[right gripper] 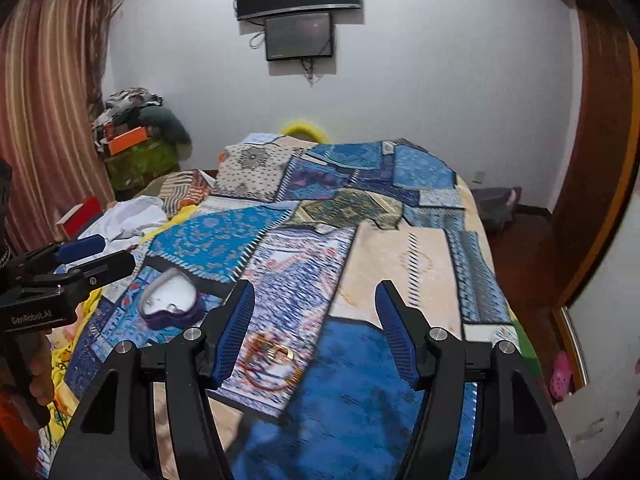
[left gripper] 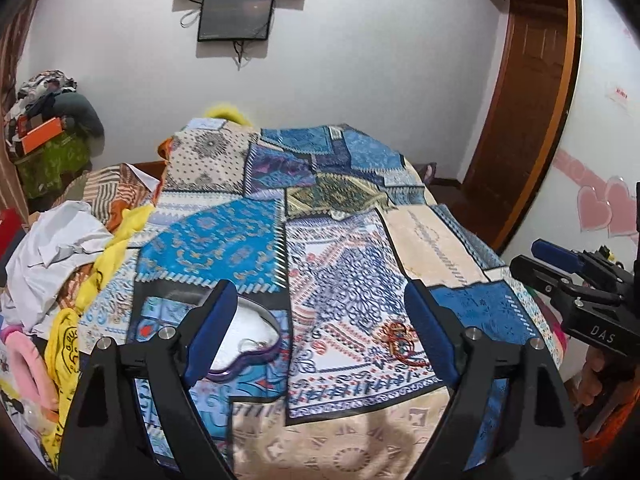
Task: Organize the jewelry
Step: 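Open both tools and lift them away from the heart tin, then grasp another silver ring with the right tool while the left tool grasps a silver earring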
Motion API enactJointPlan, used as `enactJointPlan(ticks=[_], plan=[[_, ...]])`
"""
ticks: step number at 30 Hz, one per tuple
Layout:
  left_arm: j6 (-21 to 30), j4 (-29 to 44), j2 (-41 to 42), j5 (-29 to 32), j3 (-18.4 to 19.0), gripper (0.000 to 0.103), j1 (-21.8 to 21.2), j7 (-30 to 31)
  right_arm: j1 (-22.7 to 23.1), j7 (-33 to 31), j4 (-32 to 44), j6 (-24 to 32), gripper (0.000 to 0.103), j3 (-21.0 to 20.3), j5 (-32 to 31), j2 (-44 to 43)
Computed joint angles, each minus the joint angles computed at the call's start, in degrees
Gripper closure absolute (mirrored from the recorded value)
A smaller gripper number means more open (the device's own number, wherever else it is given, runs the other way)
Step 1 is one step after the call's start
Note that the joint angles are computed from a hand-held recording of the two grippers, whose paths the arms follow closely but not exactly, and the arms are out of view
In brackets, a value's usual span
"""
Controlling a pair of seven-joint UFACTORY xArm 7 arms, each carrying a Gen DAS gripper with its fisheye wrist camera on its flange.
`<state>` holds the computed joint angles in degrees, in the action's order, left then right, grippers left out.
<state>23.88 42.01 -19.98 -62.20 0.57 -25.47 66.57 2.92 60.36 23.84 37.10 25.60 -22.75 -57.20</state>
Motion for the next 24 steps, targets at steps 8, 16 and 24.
enactJointPlan(ticks=[8, 16, 24], plan=[[-1.1, -0.07, 4.69, 5.52, -3.15, 0.018, -0.31, -5.57, 2.55, -1.15, -4.76, 2.15, 0.044, -2.75, 2.01, -4.71], [-3.69, 1.81, 12.11, 9.94, -6.24, 0.019, 0.21, -8.89, 3.74, -4.4, -7.86, 1.37, 0.044, -5.23, 3.89, -4.6], [-7.72, 3.0, 16.93, 11.64, -8.83, 0.047, 0.4, -6.94, 3.11, -7.83, -9.91, -3.81, 0.044, -8.13, 5.74, 0.43]])
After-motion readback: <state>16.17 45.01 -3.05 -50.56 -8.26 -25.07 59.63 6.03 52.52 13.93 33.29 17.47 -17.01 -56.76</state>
